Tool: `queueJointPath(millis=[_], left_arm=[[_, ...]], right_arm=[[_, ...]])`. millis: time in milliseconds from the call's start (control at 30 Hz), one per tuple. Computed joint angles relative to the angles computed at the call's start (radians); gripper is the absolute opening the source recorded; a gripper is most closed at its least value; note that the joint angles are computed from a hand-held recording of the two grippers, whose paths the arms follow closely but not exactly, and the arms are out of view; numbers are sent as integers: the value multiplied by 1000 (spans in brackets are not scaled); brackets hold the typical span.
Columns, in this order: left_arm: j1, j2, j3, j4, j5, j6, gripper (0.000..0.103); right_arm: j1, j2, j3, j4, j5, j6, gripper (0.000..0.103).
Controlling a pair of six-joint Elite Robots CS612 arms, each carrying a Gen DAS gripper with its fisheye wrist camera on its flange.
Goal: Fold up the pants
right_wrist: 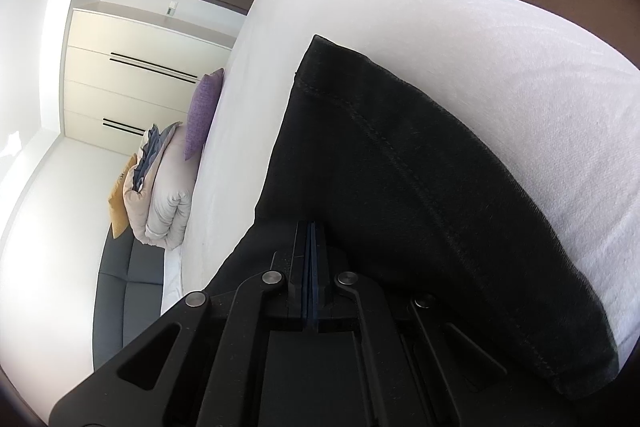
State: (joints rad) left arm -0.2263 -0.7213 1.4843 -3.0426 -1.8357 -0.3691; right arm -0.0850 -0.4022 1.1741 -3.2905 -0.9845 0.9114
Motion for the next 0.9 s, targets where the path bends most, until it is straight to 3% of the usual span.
queueJointPath(millis=[167,233,300,400,467,567,600,633,700,800,900], left_arm=[[-1,13,4,-50,21,-17,5],[-1,16,6,-65,21,-20,5],[-7,20,7,-79,17,-36,5],[-1,19,15,-93,14,-36,6],[3,17,23,-105,11,-37,6],[3,19,26,-119,15,-41,6],[3,18,28,-121,15,-42,6],[2,18,29,-123,15,-44,6],[2,20,29,-126,13,-46,6],[7,19,32,-132,5,-48,6],[4,19,31,-131,13,-47,6]], right_arm=[[13,-55,48,48,-69,-20,0],[20,-59,43,22,-18,-12,0],[41,-50,-2,63,62,-54,0],[89,1,-132,215,206,-137,0],[124,55,-245,378,286,-181,0],[172,132,-407,620,332,-315,0],[181,157,-447,656,338,-317,0],[184,183,-479,649,347,-288,0],[174,225,-518,529,374,-158,0],[134,194,-430,362,313,-36,0],[69,155,-301,114,218,184,0]])
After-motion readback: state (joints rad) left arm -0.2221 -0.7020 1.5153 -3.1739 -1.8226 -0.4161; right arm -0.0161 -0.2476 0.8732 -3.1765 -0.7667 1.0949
